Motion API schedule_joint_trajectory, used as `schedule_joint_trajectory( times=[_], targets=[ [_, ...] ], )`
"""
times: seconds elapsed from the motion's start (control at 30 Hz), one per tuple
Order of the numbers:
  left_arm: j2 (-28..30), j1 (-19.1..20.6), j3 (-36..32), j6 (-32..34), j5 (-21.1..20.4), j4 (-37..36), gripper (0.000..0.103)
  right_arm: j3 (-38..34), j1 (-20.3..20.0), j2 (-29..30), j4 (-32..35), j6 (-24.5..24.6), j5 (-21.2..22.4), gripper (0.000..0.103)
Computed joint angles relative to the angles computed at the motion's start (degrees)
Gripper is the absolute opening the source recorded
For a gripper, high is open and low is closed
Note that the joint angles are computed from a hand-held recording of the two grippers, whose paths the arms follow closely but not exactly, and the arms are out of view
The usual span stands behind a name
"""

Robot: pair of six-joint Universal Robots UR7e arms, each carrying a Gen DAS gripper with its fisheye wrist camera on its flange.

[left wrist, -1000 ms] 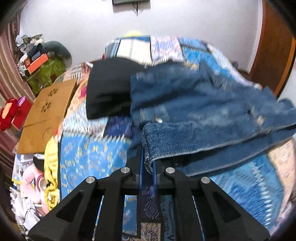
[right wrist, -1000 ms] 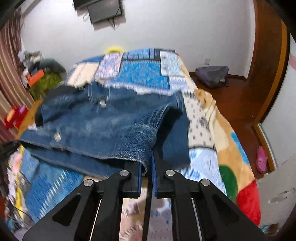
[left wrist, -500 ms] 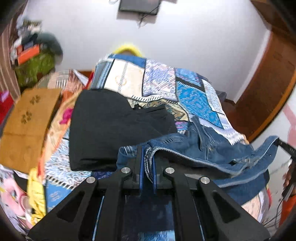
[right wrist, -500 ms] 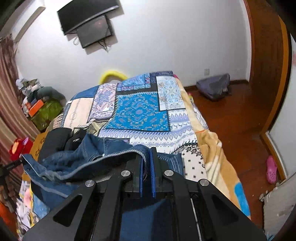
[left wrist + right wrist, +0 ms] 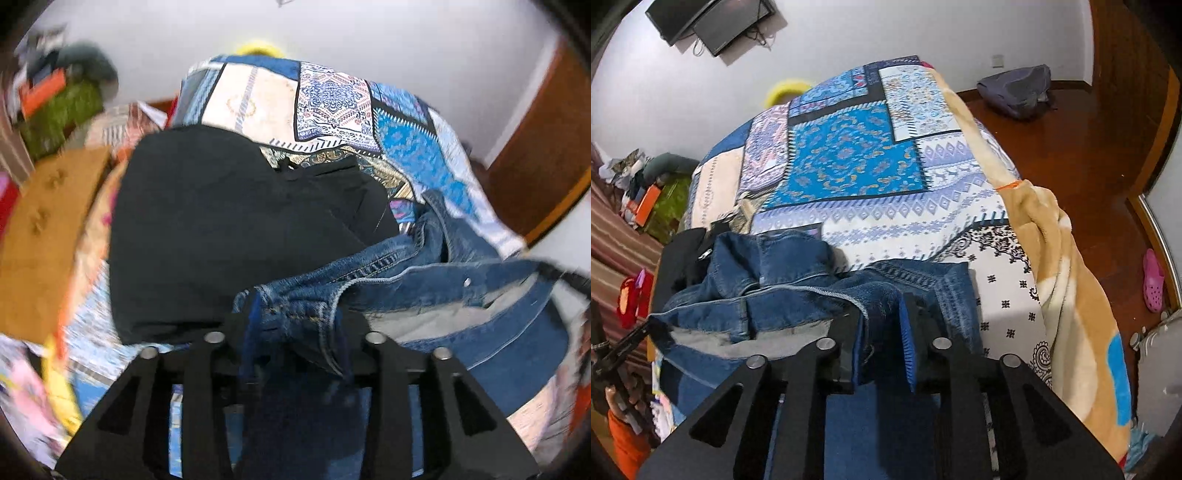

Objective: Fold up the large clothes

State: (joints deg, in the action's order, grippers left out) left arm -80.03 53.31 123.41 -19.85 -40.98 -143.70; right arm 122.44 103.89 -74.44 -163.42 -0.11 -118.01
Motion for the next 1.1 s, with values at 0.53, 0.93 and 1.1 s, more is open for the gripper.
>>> schedule_joint_trajectory(
  times=[0.53,0.93,1.1],
  targets=[
    [-5.46,-9.82,7.59,-0.25,2.55,5.81,0.066,5.01,8.33,-3.44,3.5,-9.36,-4.69,0.062],
    [7.84,-6.66,6.27,3.43,9.12,6.2,0.071,-0.2,8.83,10.19,10.08,-14.17,-15.34,0.063],
    [10.09,-7.25,2.01,8.06,15.43,1.48,0.071,-9.61,7.61,15.9,18.18,-11.91,-15.27,0.063]
  ],
)
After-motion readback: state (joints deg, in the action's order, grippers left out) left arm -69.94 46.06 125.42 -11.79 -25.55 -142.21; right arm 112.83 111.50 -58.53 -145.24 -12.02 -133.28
